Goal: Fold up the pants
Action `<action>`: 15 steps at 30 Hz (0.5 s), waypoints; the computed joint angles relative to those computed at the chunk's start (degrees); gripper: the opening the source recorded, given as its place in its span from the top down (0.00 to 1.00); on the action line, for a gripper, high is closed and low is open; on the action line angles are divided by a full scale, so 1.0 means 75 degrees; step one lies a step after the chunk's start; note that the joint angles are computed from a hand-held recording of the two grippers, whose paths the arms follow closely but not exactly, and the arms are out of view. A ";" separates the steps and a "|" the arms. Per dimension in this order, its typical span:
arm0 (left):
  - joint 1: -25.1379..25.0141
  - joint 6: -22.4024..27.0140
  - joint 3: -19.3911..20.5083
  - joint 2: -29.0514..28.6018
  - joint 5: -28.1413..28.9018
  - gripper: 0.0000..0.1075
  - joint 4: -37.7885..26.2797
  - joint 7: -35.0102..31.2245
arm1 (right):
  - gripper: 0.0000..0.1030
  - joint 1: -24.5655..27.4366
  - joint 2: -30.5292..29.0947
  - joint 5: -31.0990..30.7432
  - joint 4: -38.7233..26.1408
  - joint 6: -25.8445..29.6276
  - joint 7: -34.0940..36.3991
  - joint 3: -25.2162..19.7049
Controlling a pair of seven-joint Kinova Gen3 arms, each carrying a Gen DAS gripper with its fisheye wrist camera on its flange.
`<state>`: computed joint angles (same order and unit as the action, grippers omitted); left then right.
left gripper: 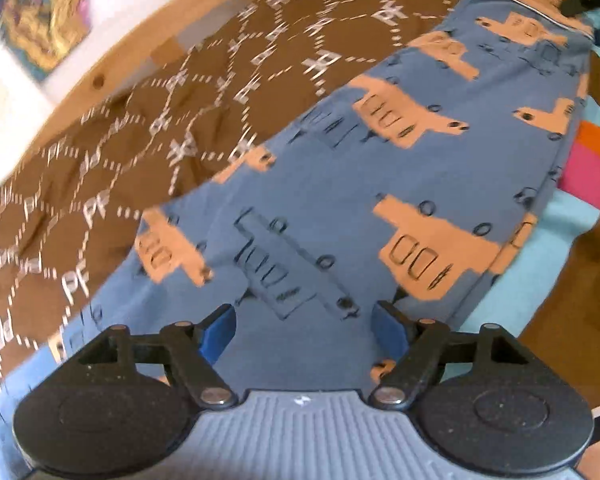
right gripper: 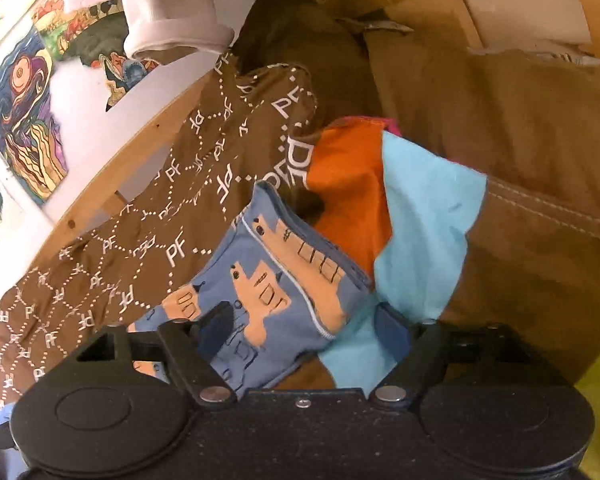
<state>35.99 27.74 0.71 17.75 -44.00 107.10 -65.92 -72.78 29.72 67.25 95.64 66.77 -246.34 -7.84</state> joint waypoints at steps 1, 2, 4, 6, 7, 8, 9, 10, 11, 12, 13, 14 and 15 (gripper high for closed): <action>-0.0340 0.0085 0.0242 -0.0020 0.0311 0.25 -0.0048 -0.0272 | 0.43 0.0005 -0.0006 -0.0019 0.0017 0.0029 -0.0052 0.0015; -0.0558 0.0110 0.0357 -0.0038 0.0612 0.25 -0.0077 -0.0583 | 0.47 0.0035 -0.0034 -0.0046 0.0072 0.0011 -0.0150 0.0024; -0.0872 0.0043 0.0436 -0.0115 0.1165 0.25 -0.0009 -0.1184 | 0.70 0.0060 -0.0105 -0.0146 0.0202 0.0031 -0.0452 0.0014; -0.1155 0.0122 0.0536 -0.0155 0.1689 0.24 -0.0050 -0.1643 | 0.84 0.0061 -0.0180 -0.0162 0.0369 0.0031 -0.0761 -0.0005; -0.1250 0.0180 0.0565 -0.0206 0.1927 0.24 -0.0045 -0.1802 | 0.87 0.0027 -0.0178 -0.0106 0.0433 0.0118 -0.0955 -0.0019; -0.1314 0.0227 0.0565 -0.0217 0.2138 0.24 -0.0072 -0.1960 | 0.88 -0.0106 -0.0178 -0.0145 0.0424 0.0193 -0.1032 0.0109; -0.1236 0.0279 0.0441 -0.0246 0.2335 0.24 -0.0100 -0.2142 | 0.89 -0.0138 -0.0126 -0.0150 0.0330 0.0379 -0.0986 0.0095; -0.1260 0.0393 0.0458 -0.0235 0.2457 0.23 -0.0187 -0.2358 | 0.89 -0.0046 -0.0075 -0.0134 0.0206 0.0579 -0.0815 -0.0061; -0.1370 0.0618 0.0617 -0.0193 0.2524 0.23 -0.0370 -0.2668 | 0.89 -0.0044 -0.0063 -0.0175 0.0112 0.0658 -0.0573 -0.0077; -0.1501 0.0929 0.0834 -0.0136 0.2531 0.28 -0.0630 -0.2979 | 0.89 -0.0035 -0.0064 -0.0213 0.0041 0.0693 -0.0398 -0.0104; -0.1532 0.1202 0.0909 -0.0105 0.2624 0.32 -0.0939 -0.3274 | 0.88 -0.0040 -0.0067 -0.0226 0.0007 0.0691 -0.0346 -0.0115; -0.1704 0.1351 0.1104 -0.0102 0.2810 0.35 -0.1222 -0.3520 | 0.87 -0.0027 -0.0070 -0.0265 -0.0023 0.0646 -0.0295 -0.0134; -0.2017 0.1435 0.1432 -0.0096 0.3121 0.32 -0.1529 -0.3826 | 0.82 -0.0003 -0.0080 -0.0353 -0.0056 0.0604 -0.0225 -0.0155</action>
